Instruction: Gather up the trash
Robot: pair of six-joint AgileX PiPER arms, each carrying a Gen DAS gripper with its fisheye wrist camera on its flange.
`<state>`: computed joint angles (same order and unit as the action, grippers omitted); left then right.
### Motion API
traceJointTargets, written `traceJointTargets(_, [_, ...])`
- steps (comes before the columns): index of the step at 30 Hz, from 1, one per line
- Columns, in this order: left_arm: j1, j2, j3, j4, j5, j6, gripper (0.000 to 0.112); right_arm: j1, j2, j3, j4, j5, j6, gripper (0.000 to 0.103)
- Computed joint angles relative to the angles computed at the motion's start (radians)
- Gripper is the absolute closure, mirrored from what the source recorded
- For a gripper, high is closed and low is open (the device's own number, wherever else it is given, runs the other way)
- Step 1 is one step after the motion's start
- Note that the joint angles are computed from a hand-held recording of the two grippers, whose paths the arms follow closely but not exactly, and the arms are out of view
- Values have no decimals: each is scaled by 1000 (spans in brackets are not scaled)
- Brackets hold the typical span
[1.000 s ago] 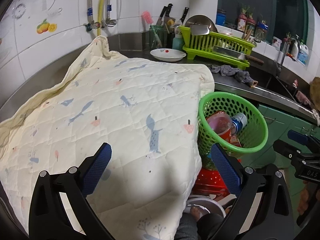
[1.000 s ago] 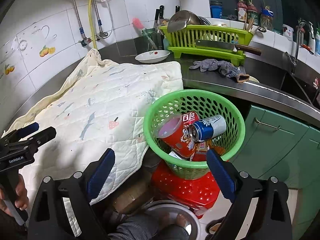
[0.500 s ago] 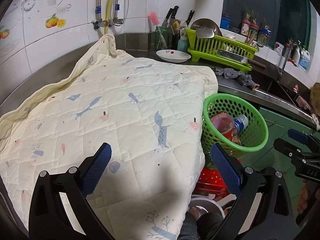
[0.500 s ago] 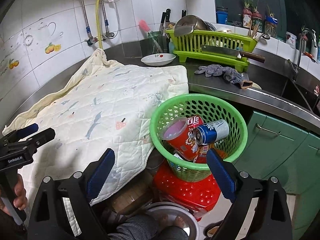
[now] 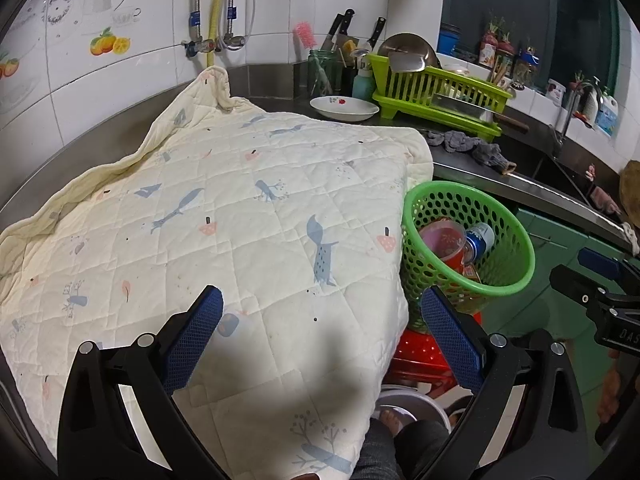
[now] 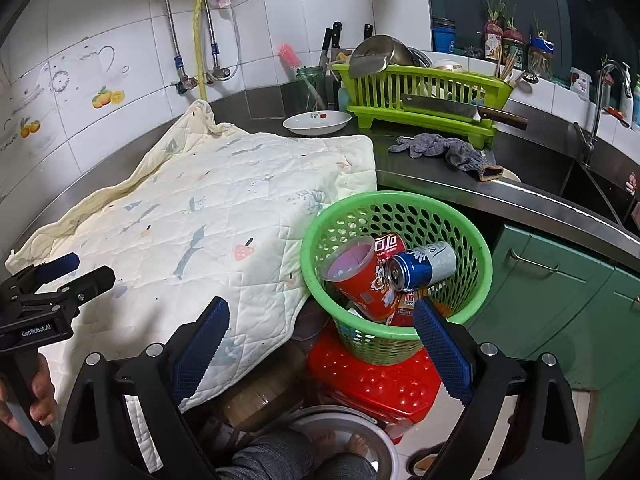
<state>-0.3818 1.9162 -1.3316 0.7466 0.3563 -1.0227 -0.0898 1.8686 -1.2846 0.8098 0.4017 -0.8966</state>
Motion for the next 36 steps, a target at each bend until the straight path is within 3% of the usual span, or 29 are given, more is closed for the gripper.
traceJointTargets(36, [-7,20,-8,40,36,-49,14,14,-1,7,-9,-4,0,13])
